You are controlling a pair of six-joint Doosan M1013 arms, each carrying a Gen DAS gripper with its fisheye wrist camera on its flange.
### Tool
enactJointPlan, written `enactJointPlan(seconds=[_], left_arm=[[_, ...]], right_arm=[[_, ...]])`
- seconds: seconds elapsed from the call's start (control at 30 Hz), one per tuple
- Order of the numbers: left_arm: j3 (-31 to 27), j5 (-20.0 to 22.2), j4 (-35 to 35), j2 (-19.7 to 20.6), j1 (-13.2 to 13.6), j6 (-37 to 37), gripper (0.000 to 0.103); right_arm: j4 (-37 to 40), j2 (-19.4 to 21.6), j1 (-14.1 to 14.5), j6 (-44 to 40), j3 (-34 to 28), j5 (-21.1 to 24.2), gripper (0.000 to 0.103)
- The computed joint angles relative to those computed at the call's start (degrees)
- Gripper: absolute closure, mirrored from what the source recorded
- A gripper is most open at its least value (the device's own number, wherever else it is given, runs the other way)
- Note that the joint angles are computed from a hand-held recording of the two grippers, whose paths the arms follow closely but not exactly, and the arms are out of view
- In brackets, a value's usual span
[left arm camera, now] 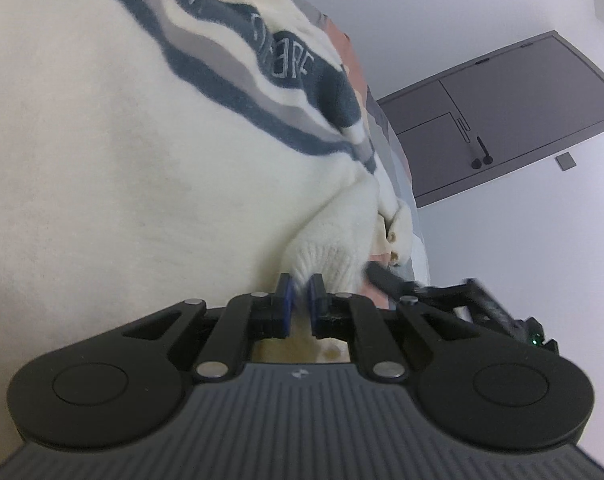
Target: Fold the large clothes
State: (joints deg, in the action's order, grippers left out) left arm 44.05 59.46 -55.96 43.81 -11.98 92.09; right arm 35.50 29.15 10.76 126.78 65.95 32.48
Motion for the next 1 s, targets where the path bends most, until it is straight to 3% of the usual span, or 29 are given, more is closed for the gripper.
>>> enactJointPlan(seconds=[0.07, 0.17, 0.3, 0.43, 0.57, 0.83, 1.0], left_arm=[[-0.12, -0.18, 0.39, -0.02, -0.16, 0.35, 0.093], [0.25, -0.01, -0.34, -0.45, -0.09, 1.51, 0.092], [0.24, -0.47, 0.21, -1.16, -0.06, 3.46, 0.083], [2.58, -3.25, 0.17, -3.52, 0.41, 8.14, 0.070], [3.15, -3.51, 2.01, -4.77, 0.88, 10.95, 0.064], [0.88, -0.35, 12.20, -4.14, 0.70, 6.75, 0.063], [1.08, -1.44, 19.22, -3.99, -0.09, 3.37, 0.063]], right_arm=[[-3.57, 0.49, 0.36, 2.47, -0.98, 0.72, 0.067], [-8.76, -0.22, 1.05, 3.32, -0.51, -2.46, 0.085], [-13.44, -1.41, 1.40, 4.71, 0.33, -4.71, 0.089], [-24.64, -2.52, 1.91, 9.12, -0.86, -2.56, 0.091], [-35.10, -1.54, 2.34, 9.87, -6.48, 9.11, 0.091], [-39.86, 6.57, 1.25, 2.13, -22.37, 39.47, 0.091], [-41.86, 11.12, 1.64, -4.73, -28.86, 49.94, 0.091]])
